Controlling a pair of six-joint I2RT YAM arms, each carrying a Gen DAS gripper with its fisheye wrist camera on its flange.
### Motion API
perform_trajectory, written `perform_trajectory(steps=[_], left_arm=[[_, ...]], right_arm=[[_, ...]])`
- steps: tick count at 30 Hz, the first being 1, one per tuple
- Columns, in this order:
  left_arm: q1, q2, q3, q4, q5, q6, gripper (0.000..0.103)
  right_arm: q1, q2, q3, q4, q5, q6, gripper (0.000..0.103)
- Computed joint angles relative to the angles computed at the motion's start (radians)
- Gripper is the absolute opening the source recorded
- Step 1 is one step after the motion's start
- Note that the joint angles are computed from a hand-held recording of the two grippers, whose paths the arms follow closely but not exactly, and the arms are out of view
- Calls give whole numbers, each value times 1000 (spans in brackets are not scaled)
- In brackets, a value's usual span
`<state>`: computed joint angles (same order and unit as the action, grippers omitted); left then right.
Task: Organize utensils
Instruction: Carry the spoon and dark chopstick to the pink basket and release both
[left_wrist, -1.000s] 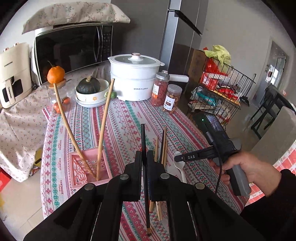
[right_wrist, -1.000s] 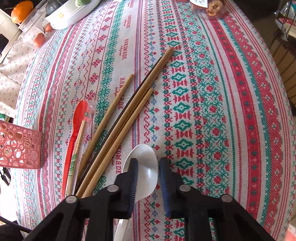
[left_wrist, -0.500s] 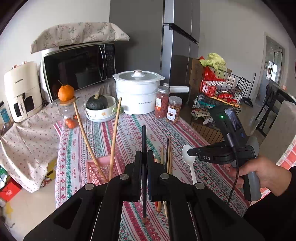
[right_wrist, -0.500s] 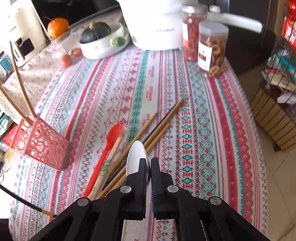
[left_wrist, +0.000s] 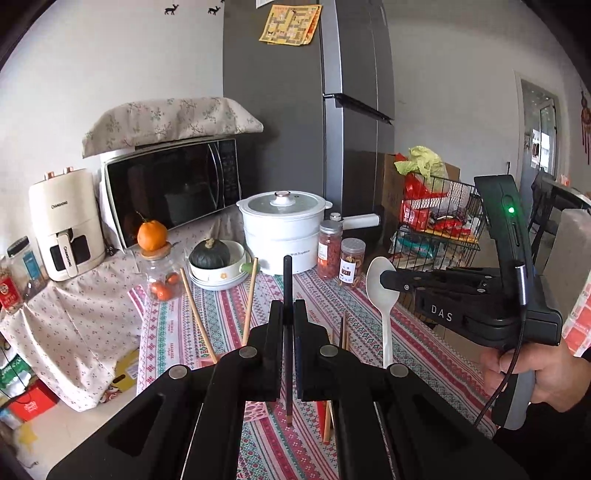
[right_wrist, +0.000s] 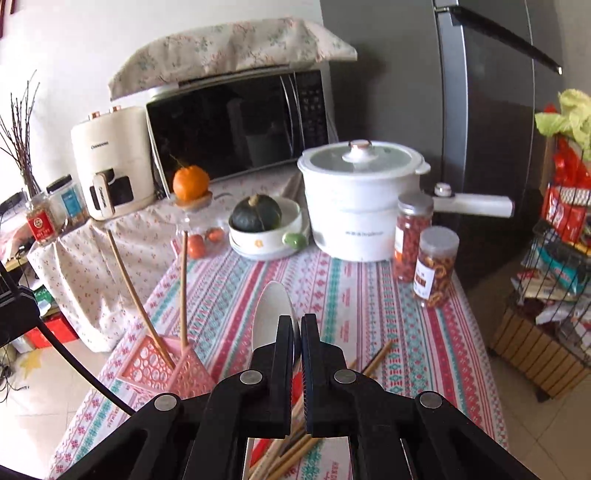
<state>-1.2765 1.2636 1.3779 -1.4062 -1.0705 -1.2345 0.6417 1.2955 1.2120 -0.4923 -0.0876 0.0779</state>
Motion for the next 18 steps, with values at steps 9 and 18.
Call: perform_trajectory(steps=[9,18], left_arm=[[62,-83,20,-108,-82,-71,4],[139,-202,-52,-28,-103,-2,4]], right_arm=[[134,-13,-13,173,93,43,3],[279,70,-40,397,238,36,3]])
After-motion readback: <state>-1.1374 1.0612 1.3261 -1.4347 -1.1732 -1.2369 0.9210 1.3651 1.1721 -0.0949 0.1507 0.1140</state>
